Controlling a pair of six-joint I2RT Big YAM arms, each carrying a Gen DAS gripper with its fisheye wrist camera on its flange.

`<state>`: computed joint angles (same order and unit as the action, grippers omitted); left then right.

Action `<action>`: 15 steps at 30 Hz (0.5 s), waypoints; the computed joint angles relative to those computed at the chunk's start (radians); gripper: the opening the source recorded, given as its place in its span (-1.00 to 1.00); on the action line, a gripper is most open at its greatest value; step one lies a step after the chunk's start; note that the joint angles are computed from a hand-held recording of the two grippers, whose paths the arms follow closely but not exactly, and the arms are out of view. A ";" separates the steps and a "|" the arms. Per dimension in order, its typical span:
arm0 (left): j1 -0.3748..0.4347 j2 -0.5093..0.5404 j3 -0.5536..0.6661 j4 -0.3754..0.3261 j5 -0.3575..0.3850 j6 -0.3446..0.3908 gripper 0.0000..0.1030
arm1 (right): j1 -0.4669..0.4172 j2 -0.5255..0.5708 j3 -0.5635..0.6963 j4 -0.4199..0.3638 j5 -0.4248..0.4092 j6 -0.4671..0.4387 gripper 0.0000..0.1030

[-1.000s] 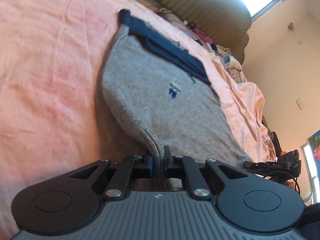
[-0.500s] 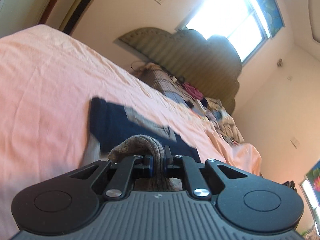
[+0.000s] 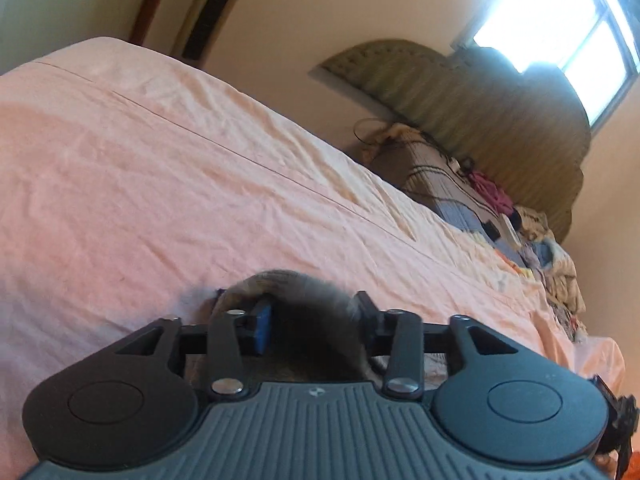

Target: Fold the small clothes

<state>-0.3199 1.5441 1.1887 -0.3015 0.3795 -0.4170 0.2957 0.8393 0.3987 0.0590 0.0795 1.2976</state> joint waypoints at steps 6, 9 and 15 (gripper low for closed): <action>0.057 -0.197 -0.269 0.246 -0.009 0.021 0.78 | 0.151 -0.180 -0.008 -0.140 0.104 -0.083 0.36; 0.053 -0.232 -0.293 0.177 0.082 0.105 0.78 | 0.148 -0.155 0.028 -0.187 0.035 -0.054 0.62; -0.037 -0.263 -0.307 0.072 0.018 0.121 0.78 | 0.070 0.075 0.122 -0.135 -0.015 -0.013 0.81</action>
